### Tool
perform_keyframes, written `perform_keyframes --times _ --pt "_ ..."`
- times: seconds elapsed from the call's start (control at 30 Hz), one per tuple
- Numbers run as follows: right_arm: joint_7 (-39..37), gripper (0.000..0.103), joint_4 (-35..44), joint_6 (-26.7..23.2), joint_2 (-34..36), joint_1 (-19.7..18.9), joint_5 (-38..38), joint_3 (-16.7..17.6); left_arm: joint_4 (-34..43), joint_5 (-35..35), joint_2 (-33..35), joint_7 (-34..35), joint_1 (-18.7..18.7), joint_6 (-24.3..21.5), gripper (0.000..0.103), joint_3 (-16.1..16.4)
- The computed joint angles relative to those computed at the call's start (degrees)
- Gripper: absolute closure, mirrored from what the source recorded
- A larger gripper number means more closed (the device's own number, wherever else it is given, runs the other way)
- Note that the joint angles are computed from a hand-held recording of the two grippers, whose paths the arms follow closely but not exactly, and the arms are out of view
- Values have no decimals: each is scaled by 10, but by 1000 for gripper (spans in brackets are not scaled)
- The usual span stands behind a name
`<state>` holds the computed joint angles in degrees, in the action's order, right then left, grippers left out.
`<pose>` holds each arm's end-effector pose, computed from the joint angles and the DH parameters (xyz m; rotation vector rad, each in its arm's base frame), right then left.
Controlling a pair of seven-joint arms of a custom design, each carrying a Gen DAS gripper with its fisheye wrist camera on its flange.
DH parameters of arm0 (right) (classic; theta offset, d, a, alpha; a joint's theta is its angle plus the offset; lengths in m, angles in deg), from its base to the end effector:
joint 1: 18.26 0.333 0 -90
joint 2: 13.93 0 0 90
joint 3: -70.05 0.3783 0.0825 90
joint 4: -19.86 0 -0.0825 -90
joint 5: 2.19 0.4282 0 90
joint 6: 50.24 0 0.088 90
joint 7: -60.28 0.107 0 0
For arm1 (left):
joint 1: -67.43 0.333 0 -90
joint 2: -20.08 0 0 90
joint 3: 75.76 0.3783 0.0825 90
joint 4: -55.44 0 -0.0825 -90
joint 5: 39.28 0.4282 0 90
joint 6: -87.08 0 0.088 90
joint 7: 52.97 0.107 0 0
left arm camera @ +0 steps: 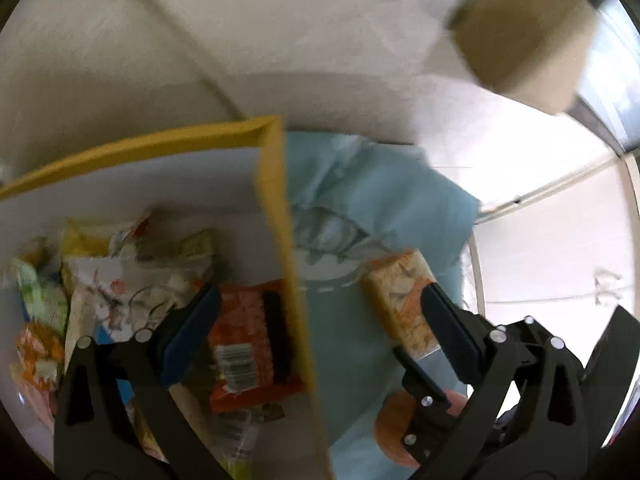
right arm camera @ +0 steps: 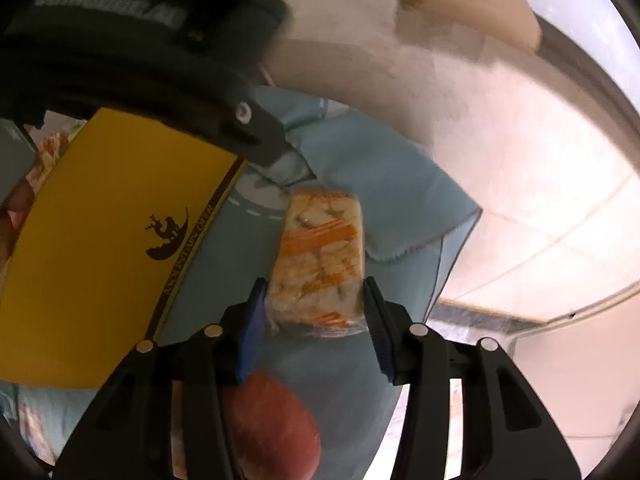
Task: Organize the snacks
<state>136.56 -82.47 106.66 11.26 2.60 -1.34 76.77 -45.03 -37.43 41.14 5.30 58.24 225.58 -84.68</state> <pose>0.6743 0.3386 0.3967 -2.4185 1.1479 -0.3758 0.7036 -0.2164 0.4290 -2.3817 1.8779 -0.4469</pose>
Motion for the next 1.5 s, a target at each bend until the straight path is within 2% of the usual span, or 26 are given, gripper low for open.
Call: perform_keyframes --times 0.03,0.1,0.13,0.17,0.2,0.27,0.33,0.43,0.5,0.57,0.63,0.67,0.77,0.9,0.93,0.97,1.03,1.1,1.17,1.27,1.37,1.43,1.47,1.5 --pt "15 51 13 1 11 18 -34 -20 0 -15 0 0 6 -4 2 -3" --pt "3 50 25 -7 21 15 -25 -14 8 -10 4 -10 4 -23 2 2" --pt "-3 50 36 -24 28 7 -12 -5 11 -10 5 -11 5 -28 2 3" --pt "-6 57 42 -41 30 0 1 3 15 -12 7 -16 5 -37 2 4" --pt "-8 57 57 -49 39 -4 9 11 15 -17 9 -13 9 -38 2 2" --pt "-58 57 58 -65 38 -46 91 57 24 -21 15 -9 11 -52 2 0" --pt "-97 57 43 -60 29 -70 150 79 41 -11 29 -3 6 -67 2 1" --pt "-125 57 21 -42 15 -77 197 80 61 17 42 -5 -6 -85 2 7" --pt "-134 57 14 -32 9 -73 211 75 82 26 55 -9 -11 -108 2 9" --pt "-146 57 9 -23 4 -70 218 72 95 20 64 -12 -11 -109 2 6" --pt "-172 57 -31 1 -25 -62 252 69 126 38 80 -2 -23 -144 2 6" --pt "-168 57 -35 12 -27 -71 246 81 137 54 85 1 -32 -154 2 8" --pt "-150 57 -62 42 -53 -50 238 66 158 64 96 3 -40 -173 2 9" --pt "-127 57 -71 53 -66 -46 230 66 157 55 95 1 -37 -167 2 7" --pt "-145 57 -67 44 -64 -54 248 77 154 47 94 0 -34 -162 2 5" --pt "-122 57 -43 42 -43 -46 229 68 140 35 82 0 -27 -153 2 1" --pt "-129 57 -39 35 -40 -38 233 62 116 5 65 6 -14 -126 2 -7" --pt "-119 58 -40 36 -40 -35 232 60 91 -40 50 28 3 -76 2 -24" --pt "-115 57 -43 43 -42 -38 232 64 90 -42 48 18 -3 -74 2 -17" --pt "-135 58 -59 54 -55 -52 254 77 69 -69 34 24 8 -50 2 -20" --pt "-161 57 -78 57 -71 -68 286 87 57 18 6 -14 -23 -39 2 13" --pt "-172 57 -76 57 -68 -70 300 86 66 67 0 -53 -39 -72 2 27" --pt "-180 57 -78 58 -69 -74 309 88 55 79 -10 -72 -45 -61 2 32" --pt "-192 57 -80 59 -71 -78 324 93 34 65 -23 -73 -32 -18 2 18"
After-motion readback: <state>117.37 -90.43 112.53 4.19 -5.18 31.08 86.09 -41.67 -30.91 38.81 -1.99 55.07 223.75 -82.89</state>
